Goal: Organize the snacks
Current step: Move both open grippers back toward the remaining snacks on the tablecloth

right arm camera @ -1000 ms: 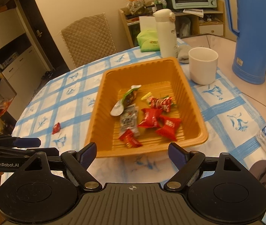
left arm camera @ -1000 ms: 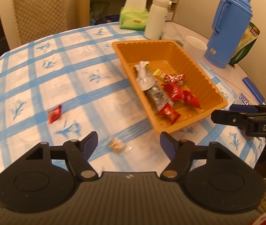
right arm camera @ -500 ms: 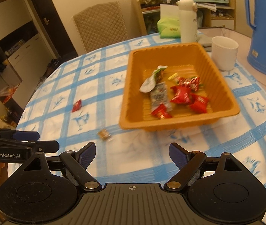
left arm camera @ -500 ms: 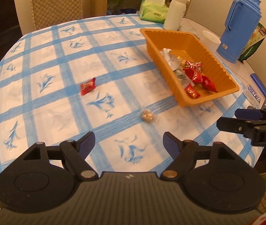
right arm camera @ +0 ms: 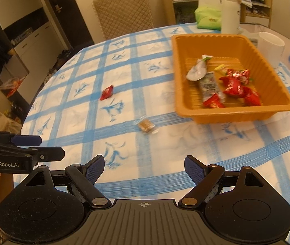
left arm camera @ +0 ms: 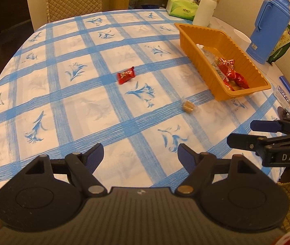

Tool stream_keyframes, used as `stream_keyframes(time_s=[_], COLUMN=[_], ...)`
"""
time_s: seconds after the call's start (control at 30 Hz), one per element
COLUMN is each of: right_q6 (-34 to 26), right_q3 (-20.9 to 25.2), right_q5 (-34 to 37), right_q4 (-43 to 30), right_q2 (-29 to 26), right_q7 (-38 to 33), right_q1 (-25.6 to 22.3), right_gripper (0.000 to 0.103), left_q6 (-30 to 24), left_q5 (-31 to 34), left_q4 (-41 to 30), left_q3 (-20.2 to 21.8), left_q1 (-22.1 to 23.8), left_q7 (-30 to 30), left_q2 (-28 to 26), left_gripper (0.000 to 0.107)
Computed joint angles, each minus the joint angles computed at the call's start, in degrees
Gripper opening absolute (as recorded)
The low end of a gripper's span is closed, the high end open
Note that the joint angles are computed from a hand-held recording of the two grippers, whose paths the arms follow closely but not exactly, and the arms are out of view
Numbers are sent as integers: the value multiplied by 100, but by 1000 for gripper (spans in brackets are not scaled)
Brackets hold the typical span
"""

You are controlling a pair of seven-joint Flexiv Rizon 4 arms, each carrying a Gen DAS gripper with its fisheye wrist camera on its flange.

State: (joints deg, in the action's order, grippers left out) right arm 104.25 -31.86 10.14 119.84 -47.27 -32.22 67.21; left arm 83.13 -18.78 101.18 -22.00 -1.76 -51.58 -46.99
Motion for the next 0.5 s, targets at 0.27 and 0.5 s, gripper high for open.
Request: stream_keyframes(time_s=[0.27, 0.5], right_q6=[-307, -428], right_q3=[-20, -7], right_q5=[-272, -576], right_q4=[-359, -602], right_q2=[-180, -328], right_q7=[192, 375], right_q1=[19, -81], right_gripper=[85, 85], left_q6=[40, 43], left_q5=[13, 29], left_q4=[56, 18], left_q3=[-16, 9], left_q1=[206, 288], left_q7=[102, 164], left_q2=[-35, -101], left_gripper=[77, 77])
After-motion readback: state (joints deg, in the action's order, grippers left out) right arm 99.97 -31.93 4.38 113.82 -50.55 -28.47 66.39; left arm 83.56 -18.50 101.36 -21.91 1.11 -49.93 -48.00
